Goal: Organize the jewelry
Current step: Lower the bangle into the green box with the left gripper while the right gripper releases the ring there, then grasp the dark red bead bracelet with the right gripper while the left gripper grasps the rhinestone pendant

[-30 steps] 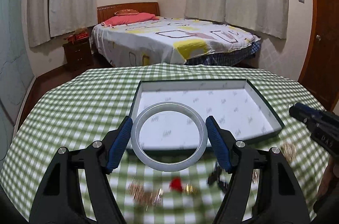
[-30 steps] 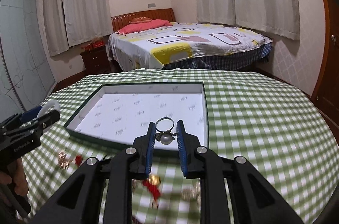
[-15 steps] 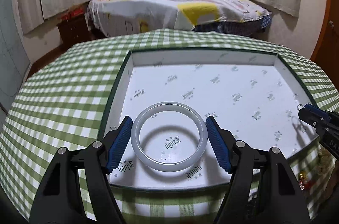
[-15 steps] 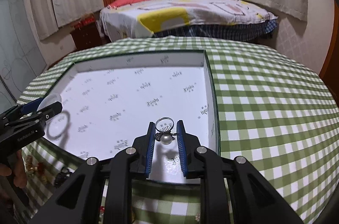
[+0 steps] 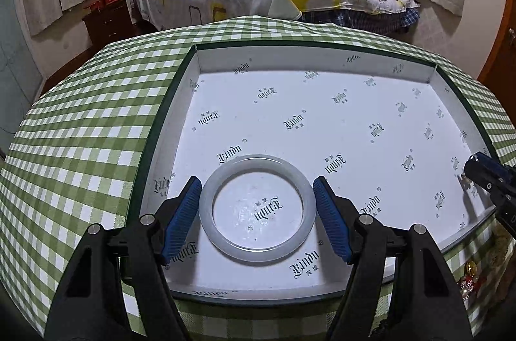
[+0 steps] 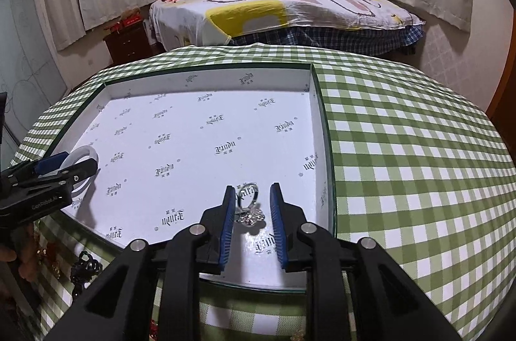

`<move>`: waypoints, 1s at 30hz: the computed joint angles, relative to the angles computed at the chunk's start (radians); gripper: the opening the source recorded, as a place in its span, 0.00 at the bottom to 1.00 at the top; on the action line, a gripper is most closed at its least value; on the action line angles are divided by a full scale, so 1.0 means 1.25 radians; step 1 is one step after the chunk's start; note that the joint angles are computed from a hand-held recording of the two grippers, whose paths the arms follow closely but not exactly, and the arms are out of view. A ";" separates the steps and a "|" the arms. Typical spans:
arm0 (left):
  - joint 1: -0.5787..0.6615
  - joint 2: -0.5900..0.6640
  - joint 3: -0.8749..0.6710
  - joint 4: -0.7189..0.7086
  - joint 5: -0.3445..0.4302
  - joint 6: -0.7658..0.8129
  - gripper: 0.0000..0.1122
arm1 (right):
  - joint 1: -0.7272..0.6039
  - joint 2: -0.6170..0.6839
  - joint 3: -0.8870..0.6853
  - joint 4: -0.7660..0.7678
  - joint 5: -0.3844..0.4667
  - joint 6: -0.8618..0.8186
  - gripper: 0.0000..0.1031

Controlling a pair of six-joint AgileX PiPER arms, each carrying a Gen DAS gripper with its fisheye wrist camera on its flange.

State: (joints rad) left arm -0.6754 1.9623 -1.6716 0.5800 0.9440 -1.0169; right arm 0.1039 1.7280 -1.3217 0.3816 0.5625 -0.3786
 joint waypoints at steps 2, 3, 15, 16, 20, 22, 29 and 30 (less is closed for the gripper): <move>0.002 0.000 -0.003 -0.003 -0.005 0.003 0.63 | 0.004 0.008 -0.011 0.003 0.004 -0.004 0.35; 0.002 0.002 -0.006 -0.003 -0.004 0.002 0.63 | 0.004 0.007 -0.010 0.004 0.004 -0.007 0.36; -0.059 -0.090 0.071 0.137 0.009 -0.134 0.70 | -0.001 -0.098 0.069 0.075 -0.023 -0.050 0.43; -0.067 -0.099 0.079 0.150 0.011 -0.147 0.70 | -0.002 -0.111 0.079 0.079 -0.024 -0.054 0.43; -0.128 -0.150 0.133 0.234 0.049 -0.233 0.70 | 0.004 -0.184 0.148 0.086 -0.039 -0.057 0.47; -0.159 -0.172 0.159 0.263 0.068 -0.270 0.70 | 0.007 -0.226 0.191 0.088 -0.046 -0.061 0.48; -0.279 -0.233 0.241 0.306 0.155 -0.391 0.70 | 0.015 -0.364 0.333 0.089 -0.054 -0.081 0.56; -0.296 -0.240 0.253 0.304 0.166 -0.407 0.70 | 0.012 -0.375 0.346 0.099 -0.050 -0.092 0.56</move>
